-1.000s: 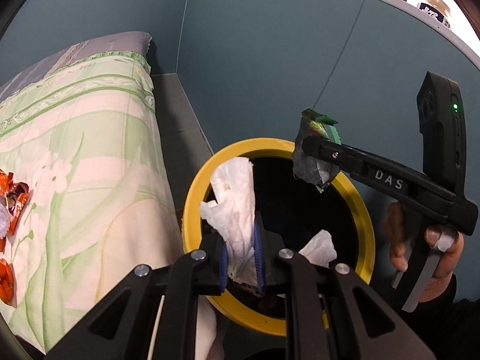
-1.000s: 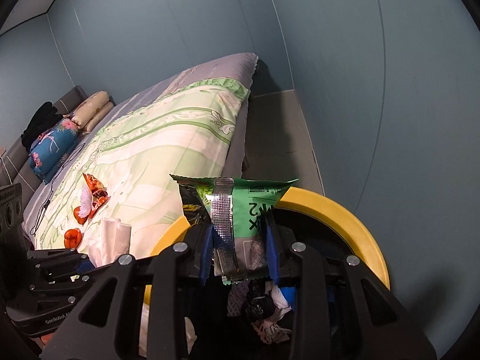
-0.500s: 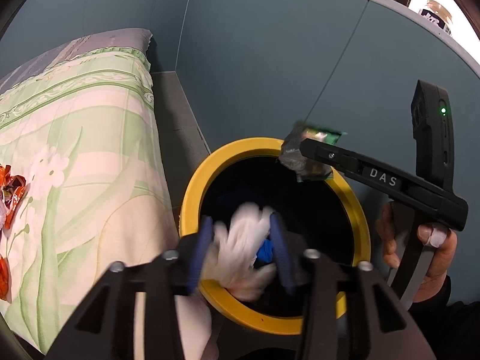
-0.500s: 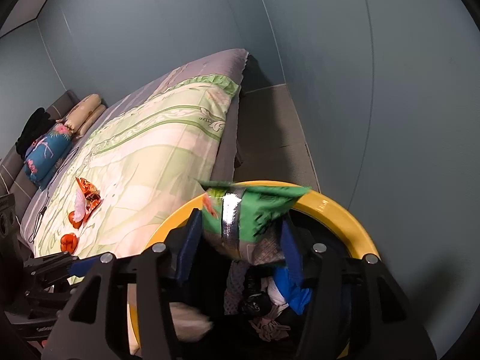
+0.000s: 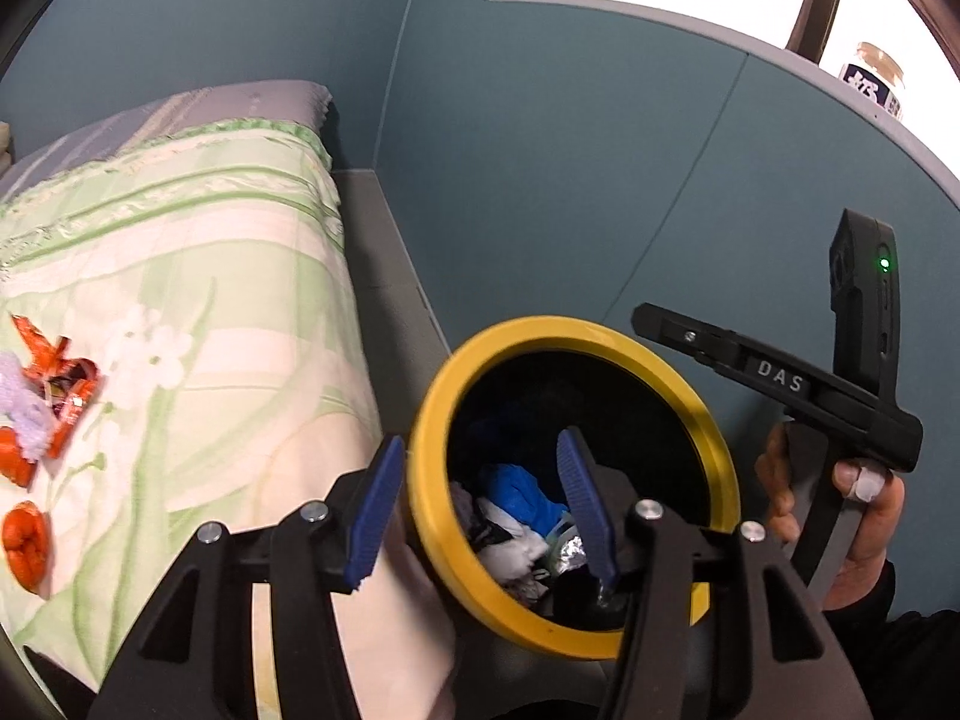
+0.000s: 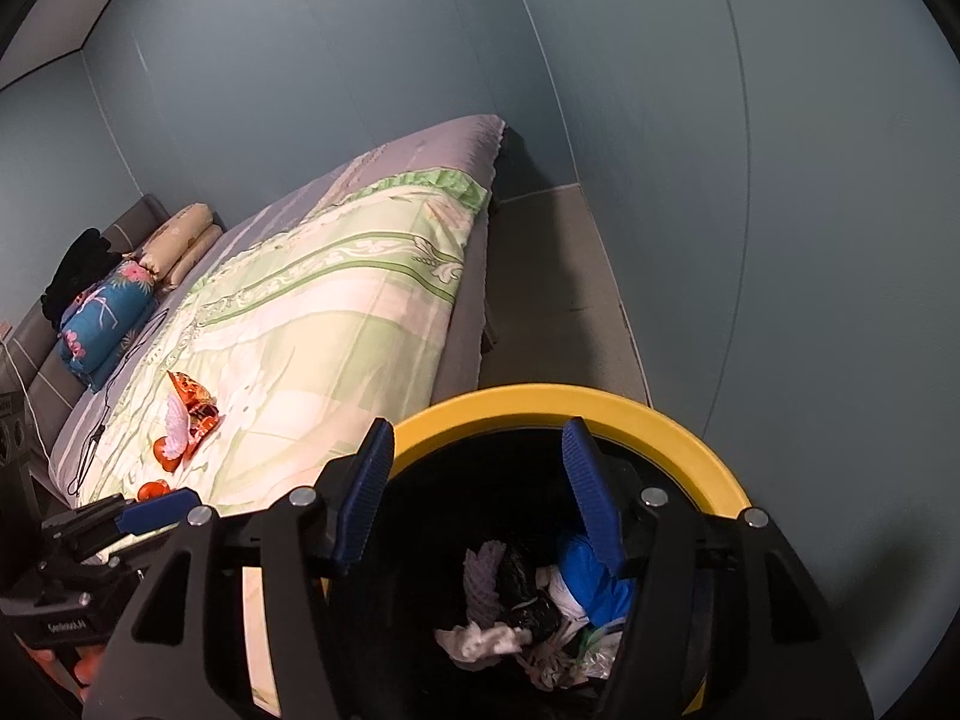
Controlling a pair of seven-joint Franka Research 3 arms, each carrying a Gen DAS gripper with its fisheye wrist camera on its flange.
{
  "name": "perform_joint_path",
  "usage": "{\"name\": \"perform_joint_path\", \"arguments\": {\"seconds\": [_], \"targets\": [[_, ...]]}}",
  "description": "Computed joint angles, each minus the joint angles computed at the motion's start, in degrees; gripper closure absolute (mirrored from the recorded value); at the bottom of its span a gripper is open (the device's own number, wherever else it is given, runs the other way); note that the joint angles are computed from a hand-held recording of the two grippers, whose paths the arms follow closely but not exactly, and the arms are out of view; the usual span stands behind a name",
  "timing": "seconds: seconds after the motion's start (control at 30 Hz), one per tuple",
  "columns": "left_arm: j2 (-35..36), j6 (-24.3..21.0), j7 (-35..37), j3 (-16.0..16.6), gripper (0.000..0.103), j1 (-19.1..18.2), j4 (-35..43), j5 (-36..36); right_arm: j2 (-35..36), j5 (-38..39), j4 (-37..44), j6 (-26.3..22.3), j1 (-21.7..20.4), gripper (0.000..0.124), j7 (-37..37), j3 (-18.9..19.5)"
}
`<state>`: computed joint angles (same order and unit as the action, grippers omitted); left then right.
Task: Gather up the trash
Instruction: 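Open both tools to drop the tissue and green wrapper into the bin, then move both tools back over the remaining trash on the bed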
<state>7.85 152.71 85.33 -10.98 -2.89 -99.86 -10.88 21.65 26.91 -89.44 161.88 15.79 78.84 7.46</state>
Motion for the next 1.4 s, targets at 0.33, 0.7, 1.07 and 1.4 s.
{"name": "perform_joint_path", "arguments": {"seconds": [0.33,0.7,1.07,1.4], "targets": [[-4.87,3.36,-4.66,2.6,0.045,1.17,-4.71,4.43,0.5,1.01,2.44,0.76,0.96,0.063,-4.45,1.98],[-12.78,8.39,-12.61,6.01,0.034,3.47,-14.43,10.12,3.66,-3.36,9.23,0.01,5.09,0.047,-5.23,2.1],[-19.41,9.81,-23.23,7.89,0.026,7.71,-21.4,19.4,8.27,-4.93,18.24,-3.57,8.9,0.043,-7.18,3.11],[-23.81,10.11,-30.29,8.55,0.02,12.08,-26.87,25.55,16.62,-9.33,32.79,-11.46,13.83,0.041,-6.98,2.43]]}}
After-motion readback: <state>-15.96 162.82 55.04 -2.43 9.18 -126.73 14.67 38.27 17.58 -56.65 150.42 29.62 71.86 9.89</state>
